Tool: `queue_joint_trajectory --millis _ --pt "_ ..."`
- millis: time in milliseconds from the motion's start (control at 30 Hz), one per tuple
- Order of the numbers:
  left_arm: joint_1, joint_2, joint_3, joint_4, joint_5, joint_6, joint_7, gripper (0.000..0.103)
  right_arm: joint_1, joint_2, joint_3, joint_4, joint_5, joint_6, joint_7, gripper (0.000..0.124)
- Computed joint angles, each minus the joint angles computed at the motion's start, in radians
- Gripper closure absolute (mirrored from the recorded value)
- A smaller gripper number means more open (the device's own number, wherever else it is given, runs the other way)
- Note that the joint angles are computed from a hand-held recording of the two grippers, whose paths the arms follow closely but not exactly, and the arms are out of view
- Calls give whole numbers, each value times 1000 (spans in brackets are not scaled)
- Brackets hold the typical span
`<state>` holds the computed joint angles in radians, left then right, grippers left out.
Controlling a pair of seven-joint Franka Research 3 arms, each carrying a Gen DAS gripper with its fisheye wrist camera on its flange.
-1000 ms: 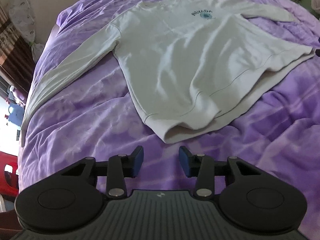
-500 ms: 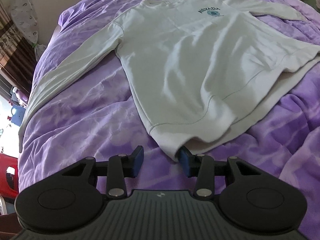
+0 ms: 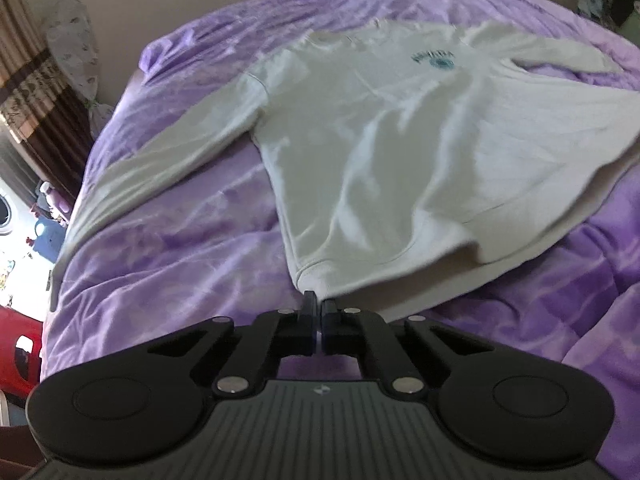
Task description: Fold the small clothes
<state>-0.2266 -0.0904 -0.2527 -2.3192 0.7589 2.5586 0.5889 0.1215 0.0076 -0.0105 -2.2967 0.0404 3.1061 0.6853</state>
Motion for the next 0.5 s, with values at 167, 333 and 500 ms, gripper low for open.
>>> queue_joint_trajectory --millis 167,333,500 --pt "-9 27 2 7 -70 -38 79 102 -27 -15 -18 22 42 -152 82 124" --pt "-20 36 4 7 -96 -61 123 103 -28 18 -19 -7 -58 -129 167 124" --pt "-23 26 16 12 -196 -71 255 91 -33 24 -12 30 63 -186 84 124"
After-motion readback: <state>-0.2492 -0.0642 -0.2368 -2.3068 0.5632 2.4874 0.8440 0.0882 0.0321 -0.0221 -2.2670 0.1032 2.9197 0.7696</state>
